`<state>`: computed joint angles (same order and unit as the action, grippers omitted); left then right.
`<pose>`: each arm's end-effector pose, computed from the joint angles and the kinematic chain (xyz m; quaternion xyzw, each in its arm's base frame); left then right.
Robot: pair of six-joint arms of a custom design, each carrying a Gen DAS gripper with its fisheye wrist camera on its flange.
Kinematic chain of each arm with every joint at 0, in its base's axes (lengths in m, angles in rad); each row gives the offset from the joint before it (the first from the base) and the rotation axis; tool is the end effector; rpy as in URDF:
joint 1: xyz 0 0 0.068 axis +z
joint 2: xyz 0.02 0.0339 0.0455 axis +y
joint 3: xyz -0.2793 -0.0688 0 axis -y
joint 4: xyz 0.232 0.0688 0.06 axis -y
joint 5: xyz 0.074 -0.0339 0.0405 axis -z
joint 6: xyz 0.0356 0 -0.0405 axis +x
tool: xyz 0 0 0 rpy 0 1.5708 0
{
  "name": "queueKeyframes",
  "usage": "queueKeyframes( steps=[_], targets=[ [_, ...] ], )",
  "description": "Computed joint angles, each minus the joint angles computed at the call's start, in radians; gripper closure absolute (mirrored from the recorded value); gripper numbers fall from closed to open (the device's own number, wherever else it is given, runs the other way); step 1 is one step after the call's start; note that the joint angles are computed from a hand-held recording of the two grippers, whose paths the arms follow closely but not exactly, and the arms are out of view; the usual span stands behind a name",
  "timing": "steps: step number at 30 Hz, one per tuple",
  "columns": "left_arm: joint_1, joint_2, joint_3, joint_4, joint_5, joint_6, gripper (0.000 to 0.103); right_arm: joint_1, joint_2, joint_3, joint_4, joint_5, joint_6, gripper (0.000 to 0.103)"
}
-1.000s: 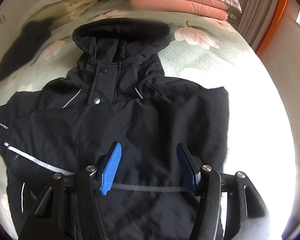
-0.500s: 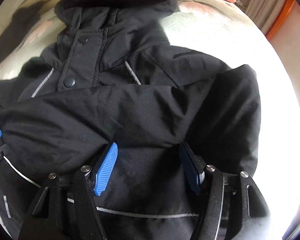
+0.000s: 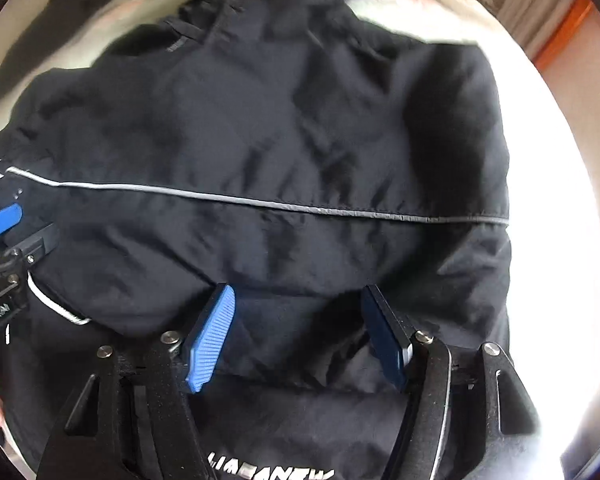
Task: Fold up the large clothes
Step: 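Move the left gripper to the other sleeve cuff and grasp it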
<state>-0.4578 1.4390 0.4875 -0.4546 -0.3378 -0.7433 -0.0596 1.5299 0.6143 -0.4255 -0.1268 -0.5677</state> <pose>0.1707 -0.0709 0.1302 -0.1535 0.9705 0.0924 0.1616 0.2223 -0.0088 0.1387 -0.2562 0.9578 0.0246 0.1282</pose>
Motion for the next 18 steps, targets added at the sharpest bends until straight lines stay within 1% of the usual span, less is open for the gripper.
queueKeyframes(
  steps=[3, 5, 9, 11, 13, 14, 18],
  targets=[
    [-0.006, 0.007, -0.011, 0.019, -0.016, -0.037, 0.034, 0.005, 0.03, 0.018, 0.004, 0.0, 0.013, 0.029],
    [-0.003, 0.02, -0.009, 0.029, -0.022, -0.044, 0.033, 0.016, 0.055, 0.026, 0.036, 0.006, 0.014, 0.025],
    [-0.018, 0.023, -0.001, 0.015, -0.037, -0.068, 0.033, 0.005, 0.095, 0.041, 0.067, -0.009, 0.004, 0.019],
    [-0.038, -0.008, 0.01, -0.034, -0.039, -0.105, 0.033, 0.001, 0.096, 0.033, 0.084, -0.013, -0.003, 0.019],
    [-0.064, -0.076, 0.022, -0.117, -0.059, -0.154, 0.033, -0.001, 0.089, 0.036, 0.08, -0.016, -0.009, 0.018],
    [-0.079, -0.102, 0.032, -0.158, -0.069, -0.176, 0.033, -0.011, 0.072, 0.017, 0.082, -0.02, -0.02, 0.018],
    [-0.167, -0.208, 0.099, -0.374, -0.12, -0.296, 0.033, -0.012, 0.039, 0.025, 0.044, -0.021, -0.038, 0.019]
  ],
)
